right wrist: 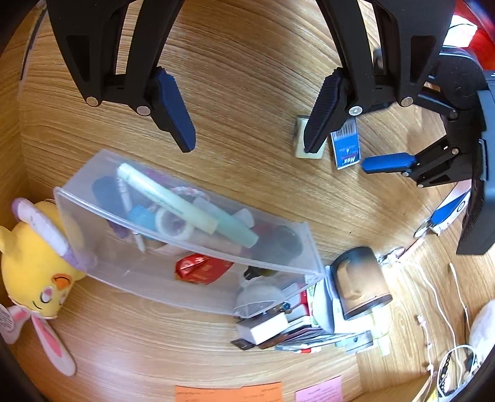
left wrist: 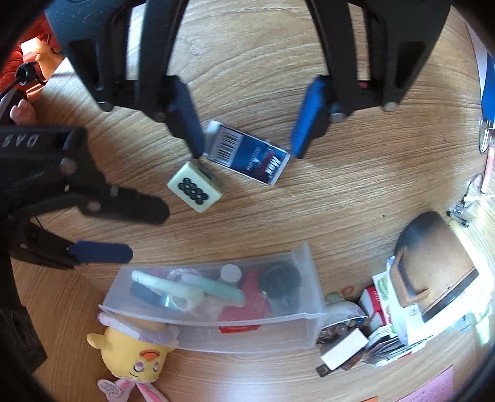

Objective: Organize objects
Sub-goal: 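Withdraw both tools toward the blue card pack and dotted eraser, then grasp the blue Max card pack with the left gripper while the right gripper grasps the dotted white eraser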

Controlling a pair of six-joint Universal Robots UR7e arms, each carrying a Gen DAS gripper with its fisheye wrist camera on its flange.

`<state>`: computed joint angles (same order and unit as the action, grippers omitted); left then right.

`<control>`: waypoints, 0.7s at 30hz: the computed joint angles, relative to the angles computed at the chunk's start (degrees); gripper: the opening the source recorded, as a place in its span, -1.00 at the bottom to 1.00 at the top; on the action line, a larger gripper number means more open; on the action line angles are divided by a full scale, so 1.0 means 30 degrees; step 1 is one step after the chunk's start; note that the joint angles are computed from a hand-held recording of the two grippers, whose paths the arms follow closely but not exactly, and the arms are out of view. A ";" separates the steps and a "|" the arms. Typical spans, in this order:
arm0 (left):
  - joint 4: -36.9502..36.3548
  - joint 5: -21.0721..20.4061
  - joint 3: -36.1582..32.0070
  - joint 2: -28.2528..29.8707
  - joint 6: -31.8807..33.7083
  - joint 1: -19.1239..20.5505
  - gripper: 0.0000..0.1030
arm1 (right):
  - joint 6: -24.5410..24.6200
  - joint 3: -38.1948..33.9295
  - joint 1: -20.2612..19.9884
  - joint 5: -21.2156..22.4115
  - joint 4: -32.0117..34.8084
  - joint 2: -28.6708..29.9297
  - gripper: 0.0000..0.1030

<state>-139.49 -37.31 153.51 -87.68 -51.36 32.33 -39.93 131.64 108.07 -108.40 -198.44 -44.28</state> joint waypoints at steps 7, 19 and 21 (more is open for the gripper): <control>0.0894 0.0328 0.0283 -0.2156 -0.1019 0.0670 -0.04 | 0.0340 -0.0410 0.0196 0.0170 0.0779 0.0744 0.35; 0.2921 0.0656 0.0402 -0.3807 -0.2740 0.0544 -0.04 | -0.0621 -0.0958 0.0797 -0.0500 0.0857 0.1994 -0.21; 0.2884 0.0659 0.0382 -0.3692 -0.2723 0.0486 -0.04 | -0.0797 -0.0865 0.0848 -0.0524 0.0499 0.2063 -0.41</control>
<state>-130.84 -35.34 154.65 -98.76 -59.53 33.79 -42.32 129.05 110.61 -109.98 -196.95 -38.09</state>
